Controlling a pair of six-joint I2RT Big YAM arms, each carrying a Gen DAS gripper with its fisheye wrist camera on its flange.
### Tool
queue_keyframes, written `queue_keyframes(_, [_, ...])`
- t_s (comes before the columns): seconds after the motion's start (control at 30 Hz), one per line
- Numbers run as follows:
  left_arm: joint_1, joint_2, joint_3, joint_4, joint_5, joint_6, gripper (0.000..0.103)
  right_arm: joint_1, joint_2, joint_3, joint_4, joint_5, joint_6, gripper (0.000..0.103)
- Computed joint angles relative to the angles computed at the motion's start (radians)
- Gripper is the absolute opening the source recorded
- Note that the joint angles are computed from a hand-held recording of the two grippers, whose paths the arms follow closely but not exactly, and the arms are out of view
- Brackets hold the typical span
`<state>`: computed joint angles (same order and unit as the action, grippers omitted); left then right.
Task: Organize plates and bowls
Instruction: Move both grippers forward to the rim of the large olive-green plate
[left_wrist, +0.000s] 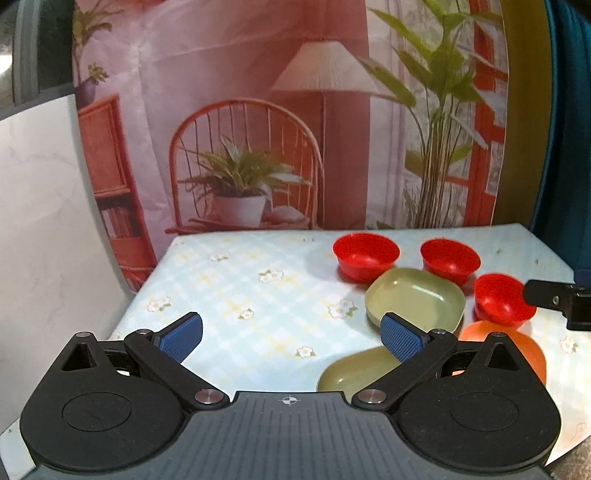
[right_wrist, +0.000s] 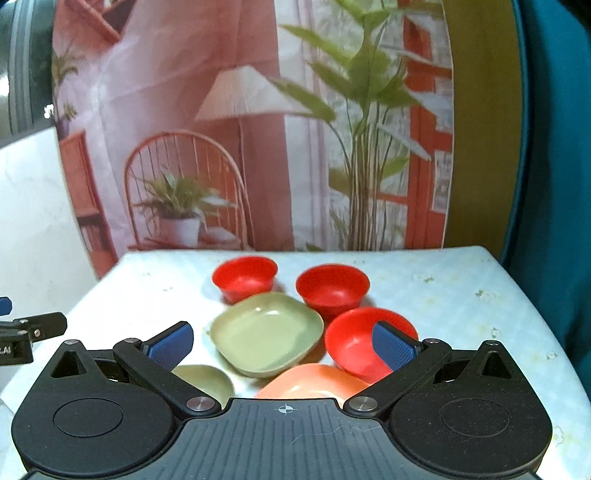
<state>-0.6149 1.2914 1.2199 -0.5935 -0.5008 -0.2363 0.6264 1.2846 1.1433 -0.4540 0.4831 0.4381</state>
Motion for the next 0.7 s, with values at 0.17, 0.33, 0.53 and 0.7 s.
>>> queue_keyframes(0.17, [0.017,0.032,-0.001,0.007,0.018,-0.004,0.103,-0.017,0.049,0.011,0.012,-0.025,-0.018,0.103])
queue_keyframes(0.33, [0.038,0.064,0.001,-0.005,0.059,-0.043,0.103,-0.023,0.089,0.018,0.0,-0.046,-0.021,0.103])
queue_keyframes(0.53, [0.052,0.092,-0.001,-0.023,0.095,-0.084,0.103,-0.021,0.118,0.014,-0.012,-0.066,-0.015,0.103])
queue_keyframes(0.7, [0.062,0.104,-0.004,-0.046,0.103,-0.127,0.103,-0.012,0.13,0.004,-0.008,-0.065,-0.032,0.103])
